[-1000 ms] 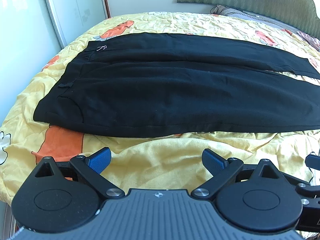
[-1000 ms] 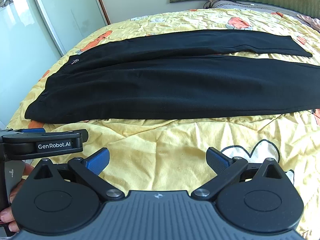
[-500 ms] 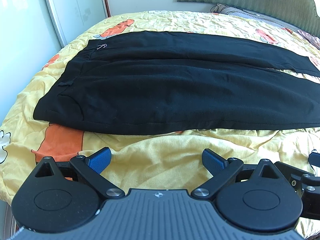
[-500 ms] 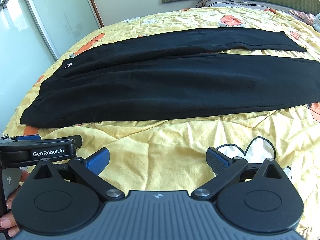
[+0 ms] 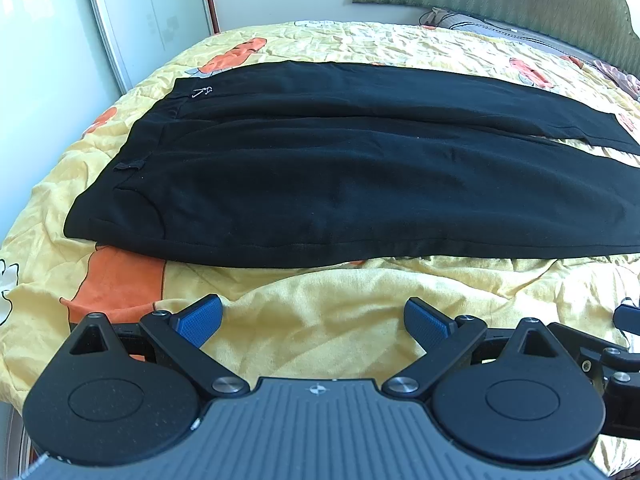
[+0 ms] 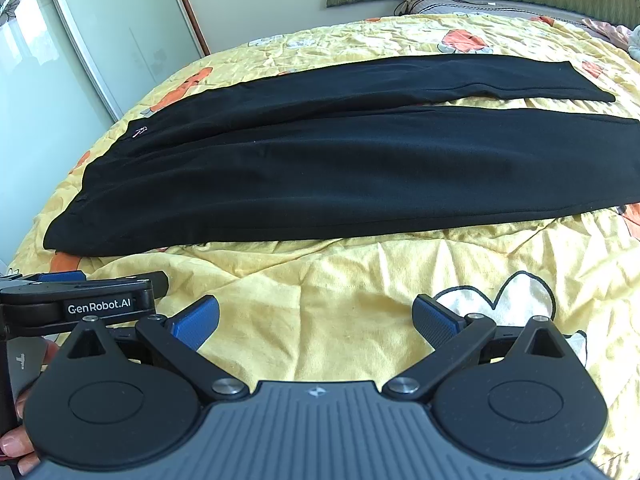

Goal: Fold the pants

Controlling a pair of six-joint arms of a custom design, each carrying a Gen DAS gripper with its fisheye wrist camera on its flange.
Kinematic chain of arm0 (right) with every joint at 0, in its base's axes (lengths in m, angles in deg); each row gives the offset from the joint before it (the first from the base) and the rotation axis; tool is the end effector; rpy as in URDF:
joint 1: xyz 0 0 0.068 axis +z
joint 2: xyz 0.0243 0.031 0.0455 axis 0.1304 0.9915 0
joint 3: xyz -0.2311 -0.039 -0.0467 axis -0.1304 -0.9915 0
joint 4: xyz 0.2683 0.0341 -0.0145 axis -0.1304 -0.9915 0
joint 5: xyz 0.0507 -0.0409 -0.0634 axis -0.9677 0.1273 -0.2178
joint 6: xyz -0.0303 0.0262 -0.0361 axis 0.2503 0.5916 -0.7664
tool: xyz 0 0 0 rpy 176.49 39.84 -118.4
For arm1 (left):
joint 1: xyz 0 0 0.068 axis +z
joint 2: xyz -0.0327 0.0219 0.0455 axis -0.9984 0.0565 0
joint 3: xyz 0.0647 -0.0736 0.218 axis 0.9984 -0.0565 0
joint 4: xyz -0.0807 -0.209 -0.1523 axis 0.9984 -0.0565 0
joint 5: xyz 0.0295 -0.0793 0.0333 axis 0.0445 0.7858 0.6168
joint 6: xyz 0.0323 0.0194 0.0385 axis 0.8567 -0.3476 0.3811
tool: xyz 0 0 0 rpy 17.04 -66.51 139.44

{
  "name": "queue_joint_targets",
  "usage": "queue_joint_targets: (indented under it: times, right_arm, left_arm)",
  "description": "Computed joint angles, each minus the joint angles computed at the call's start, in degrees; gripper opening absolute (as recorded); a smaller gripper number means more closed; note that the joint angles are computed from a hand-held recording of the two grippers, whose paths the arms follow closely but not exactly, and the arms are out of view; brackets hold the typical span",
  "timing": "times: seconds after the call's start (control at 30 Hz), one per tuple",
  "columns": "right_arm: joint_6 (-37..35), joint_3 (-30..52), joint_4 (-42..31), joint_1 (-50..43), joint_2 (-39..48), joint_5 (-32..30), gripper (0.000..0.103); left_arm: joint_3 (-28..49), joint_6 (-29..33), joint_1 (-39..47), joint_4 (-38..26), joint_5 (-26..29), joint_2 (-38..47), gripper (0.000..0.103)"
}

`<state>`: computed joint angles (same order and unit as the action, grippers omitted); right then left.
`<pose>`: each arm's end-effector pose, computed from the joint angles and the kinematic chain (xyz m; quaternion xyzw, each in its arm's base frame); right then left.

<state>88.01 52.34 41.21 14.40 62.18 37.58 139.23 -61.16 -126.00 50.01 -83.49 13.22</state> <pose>0.2039 0.0251 0.1519 0.1198 0.9196 0.0988 0.3610 0.2490 -0.1859 0.1702 0.0983 0.9343 0.0188 0.3420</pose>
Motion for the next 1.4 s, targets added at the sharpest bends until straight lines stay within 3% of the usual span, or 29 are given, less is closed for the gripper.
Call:
queue_joint_targets:
  times: [1.1, 1.27, 1.4]
  right_arm:
    - [-1.1, -0.8, 2.1, -2.3, 0.1, -3.4, 0.103]
    - [-8.7, -1.1, 10.4, -6.1, 1.1, -9.2, 0.103]
    - [-22.1, -0.6, 31.0, -8.2, 7.6, -18.2, 0.103]
  left_arm:
    - [0.6, 0.1, 0.6, 0.5, 0.1, 1.4, 0.099]
    - [-1.6, 2.8, 2.7, 5.8, 1.2, -1.4, 0.099]
    - [-0.3, 4.6, 6.2, 8.4, 2.1, -1.0, 0.099]
